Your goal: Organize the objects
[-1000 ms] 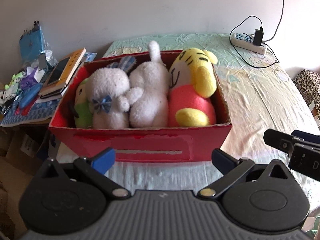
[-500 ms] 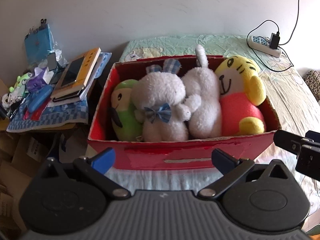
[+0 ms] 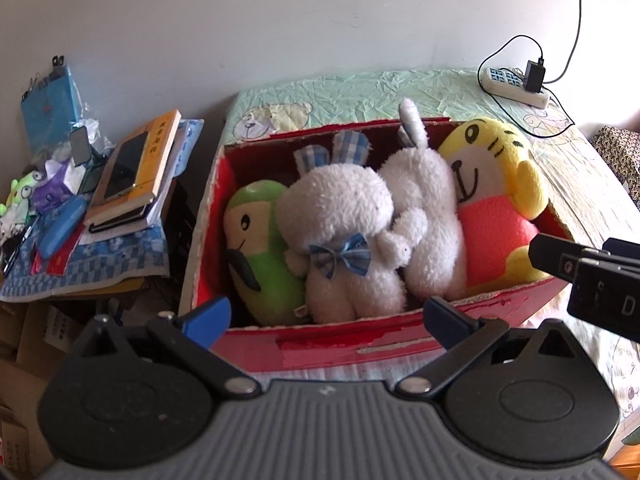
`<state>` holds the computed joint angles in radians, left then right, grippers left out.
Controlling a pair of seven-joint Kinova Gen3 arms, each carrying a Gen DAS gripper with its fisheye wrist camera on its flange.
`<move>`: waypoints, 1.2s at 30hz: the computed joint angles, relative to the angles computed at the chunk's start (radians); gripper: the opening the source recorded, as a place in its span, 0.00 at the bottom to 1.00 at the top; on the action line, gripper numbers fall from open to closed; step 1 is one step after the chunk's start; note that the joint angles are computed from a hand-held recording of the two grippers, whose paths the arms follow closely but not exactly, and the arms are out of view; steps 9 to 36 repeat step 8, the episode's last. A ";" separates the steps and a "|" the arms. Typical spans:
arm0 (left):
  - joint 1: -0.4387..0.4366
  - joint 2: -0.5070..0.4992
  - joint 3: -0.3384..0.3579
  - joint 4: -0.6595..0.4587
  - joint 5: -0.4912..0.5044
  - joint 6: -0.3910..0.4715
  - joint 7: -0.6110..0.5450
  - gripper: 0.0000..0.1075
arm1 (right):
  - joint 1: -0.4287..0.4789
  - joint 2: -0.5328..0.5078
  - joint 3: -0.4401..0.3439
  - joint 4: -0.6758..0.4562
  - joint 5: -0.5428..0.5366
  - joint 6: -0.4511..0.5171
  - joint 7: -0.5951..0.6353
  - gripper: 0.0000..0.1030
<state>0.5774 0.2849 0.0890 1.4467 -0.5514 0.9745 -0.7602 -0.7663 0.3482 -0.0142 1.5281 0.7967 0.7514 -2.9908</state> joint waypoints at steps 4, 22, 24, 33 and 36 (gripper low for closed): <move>-0.022 0.000 -0.001 0.002 0.020 -0.027 -0.030 0.94 | -0.008 0.019 0.004 -0.029 0.005 0.016 0.004 0.75; -0.016 0.004 -0.014 0.005 -0.007 -0.031 -0.008 0.92 | -0.014 0.037 0.009 -0.056 0.003 0.028 0.011 0.75; -0.016 0.004 -0.014 0.005 -0.007 -0.031 -0.008 0.92 | -0.014 0.037 0.009 -0.056 0.003 0.028 0.011 0.75; -0.016 0.004 -0.014 0.005 -0.007 -0.031 -0.008 0.92 | -0.014 0.037 0.009 -0.056 0.003 0.028 0.011 0.75; -0.016 0.004 -0.014 0.005 -0.007 -0.031 -0.008 0.92 | -0.014 0.037 0.009 -0.056 0.003 0.028 0.011 0.75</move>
